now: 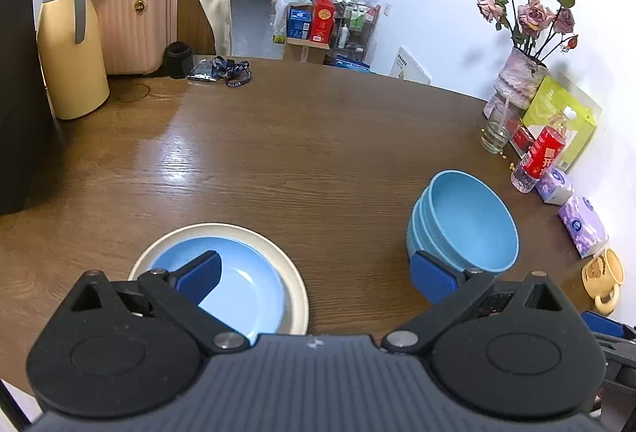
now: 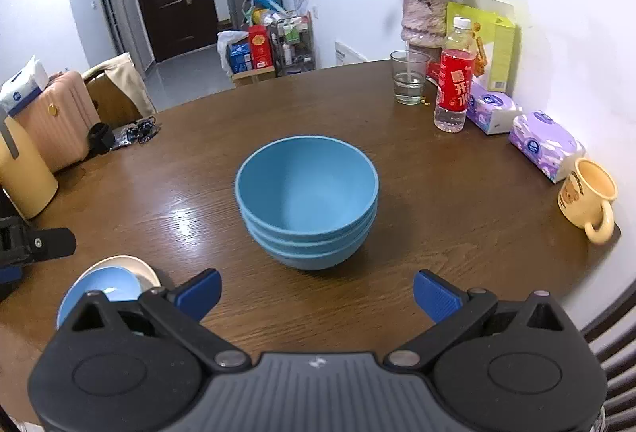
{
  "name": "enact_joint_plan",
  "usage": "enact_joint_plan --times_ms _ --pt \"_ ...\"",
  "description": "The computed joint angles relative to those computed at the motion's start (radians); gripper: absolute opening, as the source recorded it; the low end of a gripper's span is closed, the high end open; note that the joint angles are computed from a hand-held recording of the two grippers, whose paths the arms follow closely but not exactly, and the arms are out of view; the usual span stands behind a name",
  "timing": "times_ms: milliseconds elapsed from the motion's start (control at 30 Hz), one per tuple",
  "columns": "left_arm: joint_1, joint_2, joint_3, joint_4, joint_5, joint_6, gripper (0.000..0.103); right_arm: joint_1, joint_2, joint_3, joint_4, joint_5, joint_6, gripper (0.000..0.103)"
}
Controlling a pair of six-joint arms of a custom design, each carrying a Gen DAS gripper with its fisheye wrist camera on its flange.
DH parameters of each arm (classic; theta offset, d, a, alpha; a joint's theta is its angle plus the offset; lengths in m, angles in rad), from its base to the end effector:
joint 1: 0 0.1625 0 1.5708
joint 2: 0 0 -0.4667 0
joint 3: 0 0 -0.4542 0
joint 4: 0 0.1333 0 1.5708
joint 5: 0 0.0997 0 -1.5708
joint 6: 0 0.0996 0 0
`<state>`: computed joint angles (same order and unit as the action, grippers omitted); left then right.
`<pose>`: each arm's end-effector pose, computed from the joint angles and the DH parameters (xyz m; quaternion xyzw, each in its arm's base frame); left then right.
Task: Organize plates and bowls
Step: 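Move both grippers back to the stack of three light-blue bowls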
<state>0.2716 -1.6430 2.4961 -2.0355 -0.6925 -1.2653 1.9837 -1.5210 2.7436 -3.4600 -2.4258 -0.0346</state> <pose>-0.2647 -0.2917 0.1892 0.0971 0.8866 -0.3502 0.2862 0.1724 -0.2487 0.2120 0.0585 -0.8686 0.3661 0.3288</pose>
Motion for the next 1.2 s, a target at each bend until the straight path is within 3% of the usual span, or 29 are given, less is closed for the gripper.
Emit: enact_joint_plan --times_ms 400,633,867,1200 --pt "0.016 0.205 -0.078 -0.069 0.028 -0.073 0.103 -0.236 -0.156 -0.052 0.128 0.196 -0.228 0.103" --pt "0.047 0.328 -0.143 -0.079 0.024 -0.110 0.103 -0.342 -0.167 -0.110 0.217 0.297 -0.333 0.103" --pt "0.071 0.423 -0.189 -0.098 0.021 -0.142 0.103 -0.398 -0.121 -0.158 0.254 0.320 -0.428 0.103" --pt "0.105 0.523 -0.250 -0.101 0.021 -0.211 0.103 -0.452 -0.073 -0.222 0.307 0.347 -0.502 0.103"
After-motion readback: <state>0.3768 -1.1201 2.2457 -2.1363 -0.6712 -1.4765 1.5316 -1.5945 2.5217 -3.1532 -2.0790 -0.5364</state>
